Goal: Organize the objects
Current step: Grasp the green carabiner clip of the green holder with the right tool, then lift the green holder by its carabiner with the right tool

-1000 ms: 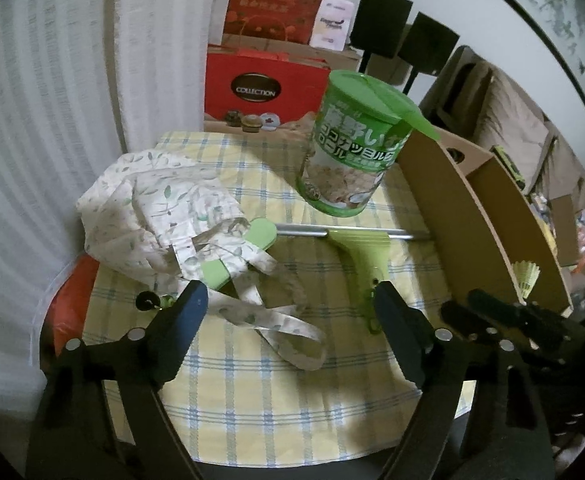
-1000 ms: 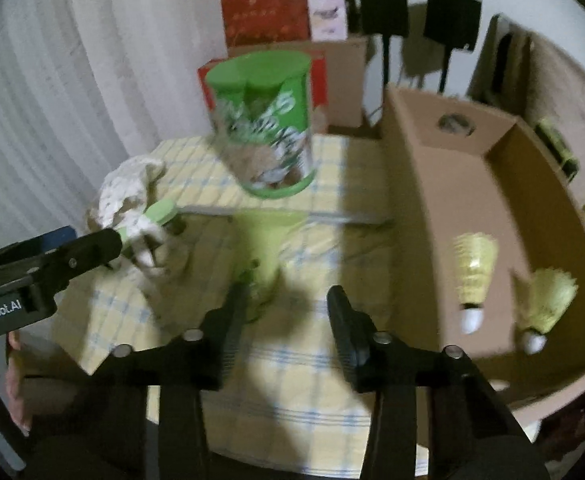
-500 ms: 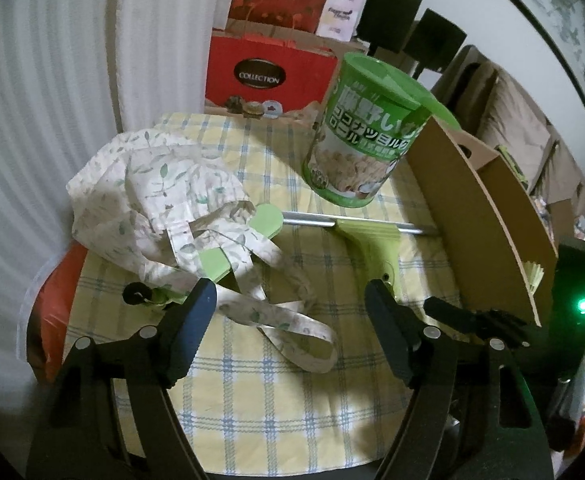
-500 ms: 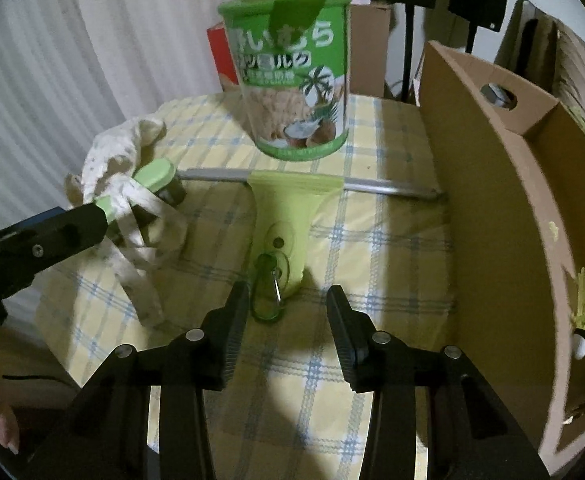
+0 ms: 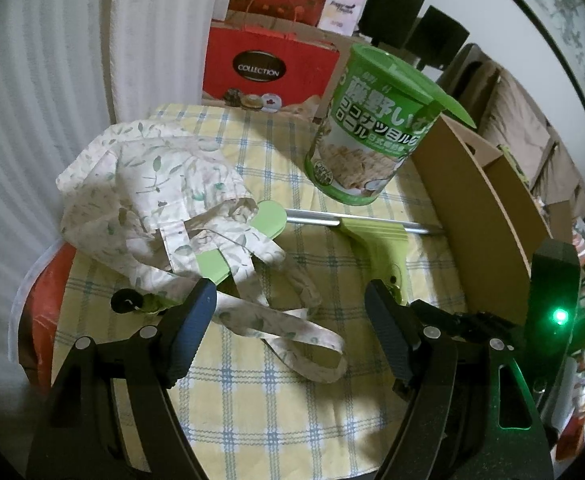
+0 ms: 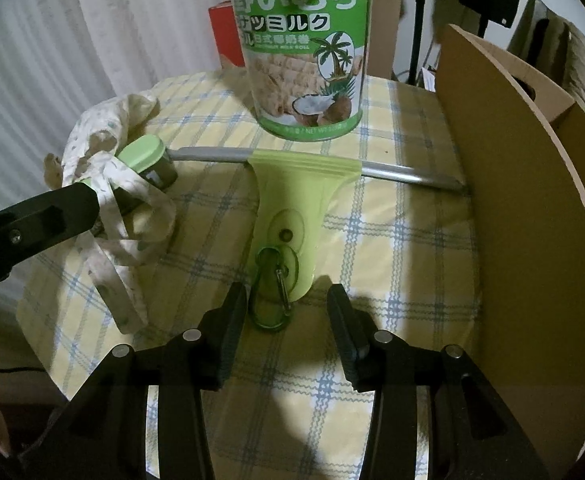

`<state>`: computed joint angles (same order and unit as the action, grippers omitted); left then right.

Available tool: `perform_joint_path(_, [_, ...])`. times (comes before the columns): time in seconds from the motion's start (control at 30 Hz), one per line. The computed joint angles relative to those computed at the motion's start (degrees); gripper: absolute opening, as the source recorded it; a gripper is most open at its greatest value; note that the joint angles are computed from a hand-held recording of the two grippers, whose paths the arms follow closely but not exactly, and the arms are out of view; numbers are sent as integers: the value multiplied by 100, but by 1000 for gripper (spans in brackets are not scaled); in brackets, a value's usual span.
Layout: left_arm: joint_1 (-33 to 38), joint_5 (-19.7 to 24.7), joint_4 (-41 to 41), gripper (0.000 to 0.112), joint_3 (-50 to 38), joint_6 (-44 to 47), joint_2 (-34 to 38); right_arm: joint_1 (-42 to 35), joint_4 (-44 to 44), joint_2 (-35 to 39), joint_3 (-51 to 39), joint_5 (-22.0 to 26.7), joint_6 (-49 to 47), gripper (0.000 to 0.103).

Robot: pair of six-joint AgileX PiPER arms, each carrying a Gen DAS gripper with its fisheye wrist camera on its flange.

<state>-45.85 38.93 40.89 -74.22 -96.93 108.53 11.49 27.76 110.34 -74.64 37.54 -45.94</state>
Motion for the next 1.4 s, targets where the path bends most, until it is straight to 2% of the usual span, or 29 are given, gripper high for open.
perform_joint_path(0.13, [2,-22,-14,73,-23,31,14,53,-174,-38,78,-125,53,34])
perform_joint_path(0.33, [-21,-12,-53,73,-68,35,30,-67,-112,-80,70,44,-13,22])
perform_joint_path(0.6, [-100,90,-69,73,-171,65,53,38,-368,-145,173,-91,-24,21])
perform_joint_path(0.87, [-92,71,-137,73,-206,124,36,-134,34,-371,400,-98,-381,21])
perform_joint_path(1.13, [-61,105,-255,73,-434,322,35,-412,315,-676,387,225,-569,21])
perform_joint_path(1.4, [126,323,-646,73,-1072,990,94,-651,472,-821,218,580,-551,21])
